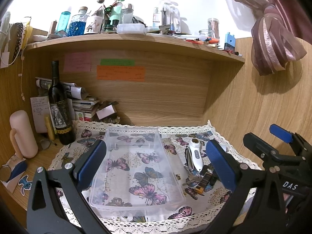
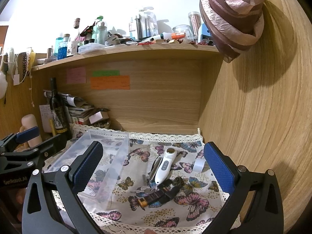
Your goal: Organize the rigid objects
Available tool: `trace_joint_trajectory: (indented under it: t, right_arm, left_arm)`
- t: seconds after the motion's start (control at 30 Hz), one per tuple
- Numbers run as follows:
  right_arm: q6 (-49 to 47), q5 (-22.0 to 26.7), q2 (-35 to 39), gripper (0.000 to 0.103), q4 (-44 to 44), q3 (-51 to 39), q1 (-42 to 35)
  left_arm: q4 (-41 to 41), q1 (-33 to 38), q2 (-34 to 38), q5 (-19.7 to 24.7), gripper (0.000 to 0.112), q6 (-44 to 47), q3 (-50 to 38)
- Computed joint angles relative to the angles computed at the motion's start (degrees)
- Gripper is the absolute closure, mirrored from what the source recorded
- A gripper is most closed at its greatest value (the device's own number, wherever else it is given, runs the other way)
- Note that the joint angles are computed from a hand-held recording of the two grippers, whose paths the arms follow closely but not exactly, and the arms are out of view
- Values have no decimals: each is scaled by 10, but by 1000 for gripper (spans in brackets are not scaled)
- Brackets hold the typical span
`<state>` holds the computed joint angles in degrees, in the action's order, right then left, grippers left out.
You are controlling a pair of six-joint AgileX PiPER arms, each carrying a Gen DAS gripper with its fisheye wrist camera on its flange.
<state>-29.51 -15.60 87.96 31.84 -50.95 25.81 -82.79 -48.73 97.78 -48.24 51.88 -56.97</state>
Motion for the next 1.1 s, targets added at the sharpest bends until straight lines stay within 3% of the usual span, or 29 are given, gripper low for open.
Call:
trace_joint_trajectory:
  t: [0.6,0.8,0.87,0.93,1.1]
  right_arm:
    - [46,-5,3,0,-49,5,-6]
    - [45,-6,19,0,-49,-1,-3]
    - [6,1,36,0,-13,-15,-1]
    - [0,13,52,0,-14,-29,-4]
    - [-86,32,90,12,55,-60,-1]
  left_arm:
    - [2,0,4,2,9,-15,2]
    - [13,48,-12,70,9,-35,26]
    - [7,67,-13,87,10,-30,32]
    - [-5,88,-12,107,27,-11,36]
    - [-63,162,-5,174,42,63,30]
